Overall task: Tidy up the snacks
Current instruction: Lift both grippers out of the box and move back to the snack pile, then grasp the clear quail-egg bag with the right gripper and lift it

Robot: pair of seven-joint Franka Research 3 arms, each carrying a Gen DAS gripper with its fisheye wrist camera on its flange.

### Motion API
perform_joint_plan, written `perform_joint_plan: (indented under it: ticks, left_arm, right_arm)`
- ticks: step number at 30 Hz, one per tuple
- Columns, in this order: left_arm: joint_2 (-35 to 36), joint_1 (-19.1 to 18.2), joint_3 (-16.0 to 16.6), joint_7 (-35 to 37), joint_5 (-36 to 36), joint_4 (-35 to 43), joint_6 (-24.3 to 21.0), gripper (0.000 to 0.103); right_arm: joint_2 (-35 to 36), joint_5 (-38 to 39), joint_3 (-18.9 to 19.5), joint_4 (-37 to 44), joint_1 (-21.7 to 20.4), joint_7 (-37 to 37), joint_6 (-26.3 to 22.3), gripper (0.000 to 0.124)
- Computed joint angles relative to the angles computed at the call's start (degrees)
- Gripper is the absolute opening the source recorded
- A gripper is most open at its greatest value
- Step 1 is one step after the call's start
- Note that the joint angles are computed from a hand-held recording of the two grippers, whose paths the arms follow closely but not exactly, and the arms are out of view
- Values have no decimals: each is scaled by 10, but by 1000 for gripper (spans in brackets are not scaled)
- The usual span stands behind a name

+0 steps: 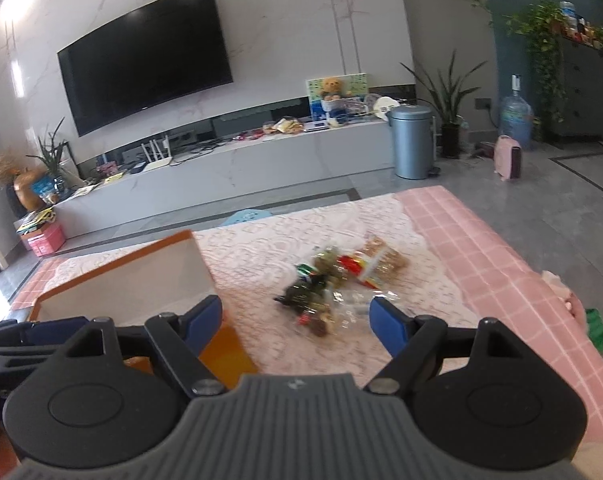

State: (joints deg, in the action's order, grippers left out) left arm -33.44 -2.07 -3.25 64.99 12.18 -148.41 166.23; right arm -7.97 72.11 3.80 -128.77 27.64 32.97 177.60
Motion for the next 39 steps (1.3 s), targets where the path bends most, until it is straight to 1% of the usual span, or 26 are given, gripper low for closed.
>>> perform_joint_plan:
  ticks: [1,2,3,5,7,10,12,14,16,17,20,21,22,24,25,26,28,30,32,34,37,38,39]
  left_arm:
    - [7,-23,17,15,-12,2,4,81]
    - [12,-36,25,25,-22,3,7,81]
    - [17,-42,26,30,-27,6,10,81]
    - [36,-58,32,50,-37,15,13,81]
    - [51,-73,39,67,-52,20,19,80]
    - [78,-104,60,100,-86,29,29,78]
    - [98,-105,57,109,-99,37,35,77]
    - [108,-99,46,109,-106,35,49,77]
    - [123,-105,49,118,-118,41,55,76]
    - [130,-107,50,123,-123,45,57,75]
    - [149,-107,49,137,-132,59,62,75]
    - [153,-106,49,142,-134,64,61,75]
    - [158,-106,50,149,-136,71,58,72]
    - [167,-108,54,172,-144,87,43,67]
    - [173,-103,51,179,-144,98,31,64]
    - [182,-92,44,183,-138,115,10,63]
    - [199,-74,31,193,-130,146,-29,63]
    - [220,-56,18,203,-118,177,-67,63]
    - [243,-42,8,219,-111,208,-101,60]
    - [266,-36,4,258,-125,239,-132,56]
    - [295,-23,-5,297,-149,278,-173,56]
    - [304,-18,-8,306,-155,288,-182,56]
    - [315,-13,-11,316,-163,302,-195,56]
  right_arm:
    - [-3,10,-4,-3,0,-11,-2,79]
    - [-6,24,-9,-5,0,-26,-3,79]
    - [-9,42,-14,-7,0,-46,-7,79]
    - [-12,52,-16,-12,-9,-58,-10,79]
    - [-10,40,-15,-17,-20,-46,-7,79]
    - [0,-4,-13,-22,-36,3,0,79]
    - [7,-23,-16,-22,-44,28,-3,79]
    - [14,-32,-19,-19,-49,39,-8,79]
    - [24,-53,-17,-16,-56,53,-11,79]
    - [29,-79,-14,-16,-62,74,-12,79]
    - [48,-121,-12,-6,-74,106,-21,78]
    - [55,-123,-12,0,-77,107,-27,78]
    - [61,-119,-12,6,-80,100,-32,78]
    - [77,-124,-8,21,-88,90,-40,78]
    - [85,-135,-6,28,-93,92,-44,78]
    - [97,-149,-4,39,-98,91,-52,78]
    - [118,-209,-3,58,-107,128,-77,78]
    - [142,-245,1,84,-118,150,-108,78]
    - [167,-256,12,111,-129,137,-127,78]
    - [193,-296,16,138,-132,140,-143,78]
    - [233,-325,28,185,-146,117,-182,78]
    - [247,-331,33,200,-150,101,-187,78]
    - [257,-326,43,207,-157,74,-179,78]
